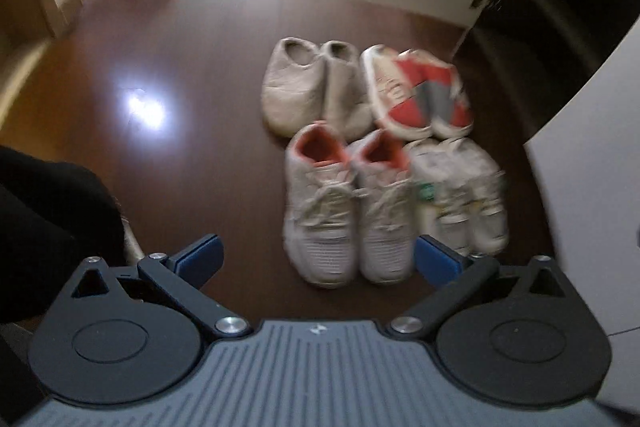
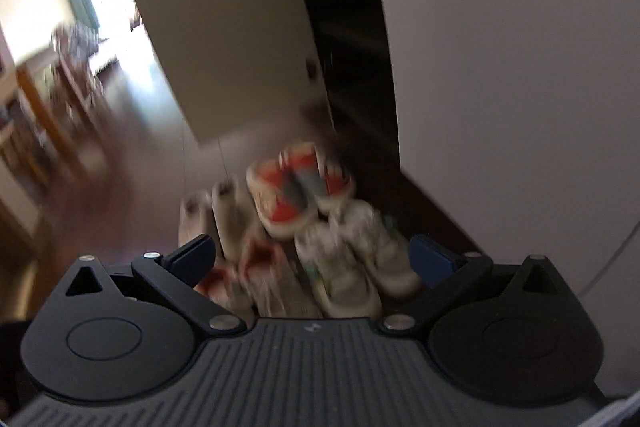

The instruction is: Organize scattered shoes

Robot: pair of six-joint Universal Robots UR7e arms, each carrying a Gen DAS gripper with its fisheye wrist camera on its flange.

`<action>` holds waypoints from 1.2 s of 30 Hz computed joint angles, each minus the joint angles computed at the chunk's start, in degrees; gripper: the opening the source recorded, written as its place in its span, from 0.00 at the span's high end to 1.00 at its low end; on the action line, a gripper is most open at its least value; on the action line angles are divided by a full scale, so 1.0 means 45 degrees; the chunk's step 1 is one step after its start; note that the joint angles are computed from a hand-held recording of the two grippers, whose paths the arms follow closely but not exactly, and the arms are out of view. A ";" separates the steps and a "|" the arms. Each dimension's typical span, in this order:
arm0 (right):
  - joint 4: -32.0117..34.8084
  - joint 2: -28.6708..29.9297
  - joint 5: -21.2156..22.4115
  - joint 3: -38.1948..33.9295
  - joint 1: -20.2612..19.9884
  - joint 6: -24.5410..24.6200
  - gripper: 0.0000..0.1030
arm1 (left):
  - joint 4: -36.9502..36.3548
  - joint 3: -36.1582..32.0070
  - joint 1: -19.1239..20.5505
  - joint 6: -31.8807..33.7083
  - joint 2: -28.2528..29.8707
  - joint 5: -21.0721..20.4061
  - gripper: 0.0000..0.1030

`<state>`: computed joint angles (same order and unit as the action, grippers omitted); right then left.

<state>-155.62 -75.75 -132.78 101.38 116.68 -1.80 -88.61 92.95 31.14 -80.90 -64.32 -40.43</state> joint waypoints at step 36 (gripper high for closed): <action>-0.3215 -0.0498 -0.1341 0.1025 0.1069 -0.0939 0.01 | -0.0987 0.0661 -0.1887 0.2826 0.0072 0.1757 0.01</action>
<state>-170.09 -78.00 -138.81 105.99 121.49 -6.02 -93.05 95.93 22.64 -68.18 -63.99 -32.52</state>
